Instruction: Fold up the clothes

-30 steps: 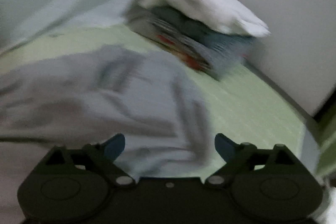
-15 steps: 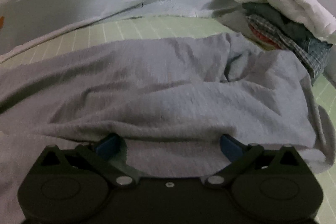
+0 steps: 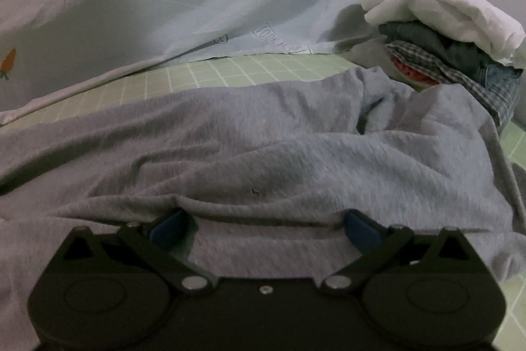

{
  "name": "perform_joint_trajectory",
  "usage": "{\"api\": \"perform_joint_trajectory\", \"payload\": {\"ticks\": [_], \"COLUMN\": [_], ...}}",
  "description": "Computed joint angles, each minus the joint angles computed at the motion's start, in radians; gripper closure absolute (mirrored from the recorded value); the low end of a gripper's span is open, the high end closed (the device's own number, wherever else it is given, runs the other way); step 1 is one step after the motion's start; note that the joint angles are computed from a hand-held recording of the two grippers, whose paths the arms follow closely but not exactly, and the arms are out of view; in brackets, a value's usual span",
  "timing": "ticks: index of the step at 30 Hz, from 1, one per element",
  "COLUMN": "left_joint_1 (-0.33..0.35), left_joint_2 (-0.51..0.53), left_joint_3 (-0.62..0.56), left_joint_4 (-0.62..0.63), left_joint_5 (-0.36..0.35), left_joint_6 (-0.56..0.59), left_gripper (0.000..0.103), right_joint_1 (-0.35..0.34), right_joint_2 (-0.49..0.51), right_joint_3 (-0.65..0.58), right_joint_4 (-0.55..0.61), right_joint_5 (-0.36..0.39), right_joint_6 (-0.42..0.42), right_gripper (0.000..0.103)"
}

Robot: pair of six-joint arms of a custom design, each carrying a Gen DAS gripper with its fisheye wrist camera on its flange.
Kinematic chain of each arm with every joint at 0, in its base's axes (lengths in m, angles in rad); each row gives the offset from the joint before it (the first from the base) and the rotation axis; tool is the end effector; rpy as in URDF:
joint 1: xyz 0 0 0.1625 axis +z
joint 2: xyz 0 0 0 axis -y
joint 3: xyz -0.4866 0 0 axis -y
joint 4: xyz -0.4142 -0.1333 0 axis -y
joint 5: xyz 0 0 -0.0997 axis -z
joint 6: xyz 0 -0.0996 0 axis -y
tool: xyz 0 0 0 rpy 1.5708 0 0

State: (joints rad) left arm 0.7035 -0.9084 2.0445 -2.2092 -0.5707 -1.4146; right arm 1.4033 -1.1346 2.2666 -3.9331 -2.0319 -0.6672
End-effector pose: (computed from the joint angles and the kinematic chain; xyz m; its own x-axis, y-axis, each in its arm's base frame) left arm -0.2680 -0.5121 0.0756 -0.6686 -0.4570 -0.5866 0.0617 0.7521 -0.6562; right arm 0.0046 -0.5068 0.2928 -0.6732 0.2384 0.7000 -0.4594 0.6069 -0.6485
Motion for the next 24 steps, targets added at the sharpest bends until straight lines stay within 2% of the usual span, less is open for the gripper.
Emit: {"api": "perform_joint_trajectory", "payload": {"ticks": [4,7,12,15,18,20,24], "left_joint_1": [-0.052,-0.11,-0.219,-0.277,-0.299,-0.301,-0.296], "left_joint_2": [-0.041,-0.087,-0.141,-0.163,-0.166,-0.161,-0.195], "left_joint_3": [0.003,-0.014,-0.06,-0.077,-0.083,-0.079,0.014], "left_joint_4": [0.18,0.445,0.882,1.04,1.071,1.037,0.737], "left_joint_5": [0.073,0.101,0.081,0.055,0.049,0.031,-0.06], "left_joint_6": [-0.141,-0.336,-0.664,-0.791,-0.768,-0.669,-0.426], "left_gripper": [0.096,0.096,0.096,0.096,0.096,0.096,0.095], "right_joint_1": [-0.002,-0.004,-0.006,-0.008,-0.009,-0.009,-0.011], "right_joint_2": [-0.002,-0.004,-0.007,-0.009,-0.011,-0.01,-0.01], "right_joint_3": [0.002,0.001,0.001,0.0,0.0,0.0,0.002], "right_joint_4": [0.0,0.003,0.009,0.013,0.015,0.014,0.013], "right_joint_5": [0.003,0.006,0.011,0.014,0.017,0.016,0.018], "right_joint_6": [0.001,0.001,0.002,0.003,0.003,0.004,0.004], "right_gripper": [0.0,0.0,0.0,0.0,0.0,0.0,0.0]}}
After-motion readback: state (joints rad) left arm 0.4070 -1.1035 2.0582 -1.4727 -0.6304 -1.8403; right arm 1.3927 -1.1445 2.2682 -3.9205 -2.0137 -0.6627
